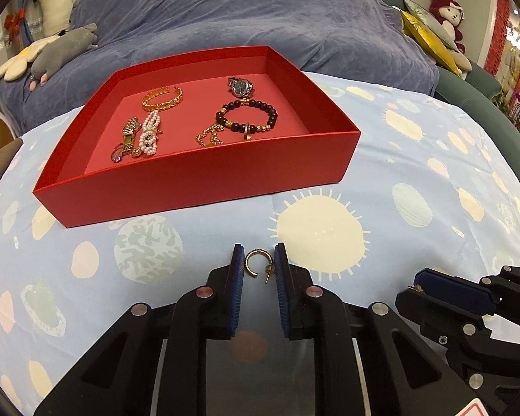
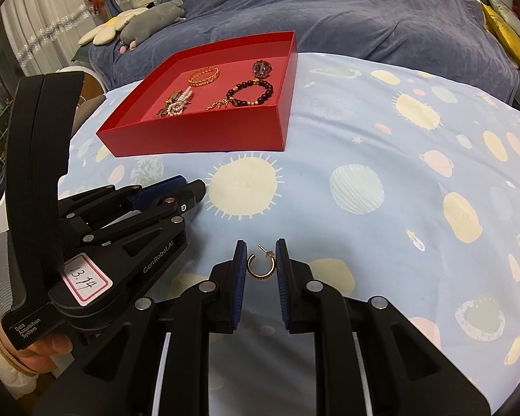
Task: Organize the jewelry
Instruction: 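Carry both hoop earrings into the red box and open both tools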
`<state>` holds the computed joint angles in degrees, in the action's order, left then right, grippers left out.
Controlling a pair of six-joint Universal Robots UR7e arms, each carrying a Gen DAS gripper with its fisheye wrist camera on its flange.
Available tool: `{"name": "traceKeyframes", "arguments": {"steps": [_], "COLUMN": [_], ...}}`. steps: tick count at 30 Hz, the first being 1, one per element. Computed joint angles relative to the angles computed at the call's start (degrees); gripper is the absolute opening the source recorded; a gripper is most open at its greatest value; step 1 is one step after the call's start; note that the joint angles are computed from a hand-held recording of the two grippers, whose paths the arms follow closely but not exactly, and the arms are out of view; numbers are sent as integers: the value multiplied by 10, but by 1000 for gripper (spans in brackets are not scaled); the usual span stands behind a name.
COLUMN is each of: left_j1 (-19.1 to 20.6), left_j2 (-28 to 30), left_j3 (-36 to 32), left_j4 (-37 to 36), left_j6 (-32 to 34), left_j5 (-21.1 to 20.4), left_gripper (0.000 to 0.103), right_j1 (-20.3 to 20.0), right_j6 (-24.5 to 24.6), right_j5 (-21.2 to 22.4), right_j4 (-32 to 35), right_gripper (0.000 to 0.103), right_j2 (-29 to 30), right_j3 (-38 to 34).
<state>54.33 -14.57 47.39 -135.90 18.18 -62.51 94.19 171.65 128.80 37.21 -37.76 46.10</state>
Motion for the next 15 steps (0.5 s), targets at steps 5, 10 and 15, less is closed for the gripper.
{"name": "traceKeyframes", "arguments": {"steps": [5,10,15], "left_j1": [2,8,17], "left_j2": [-14,-35,-50], "left_j3": [9,13,7], "left_j4": [-1,-3,0], "left_j6": [-7,-21,-44], "left_j5": [-10,-21,-18], "left_gripper": [15,15,15], "right_j1": [3,9,15], "right_j6": [-1,-4,-4], "right_j5": [-2,-4,-4], "right_j4": [1,4,9], "right_gripper": [16,16,16], "right_j2": [4,10,18], "right_j3": [-10,-28,-45]}}
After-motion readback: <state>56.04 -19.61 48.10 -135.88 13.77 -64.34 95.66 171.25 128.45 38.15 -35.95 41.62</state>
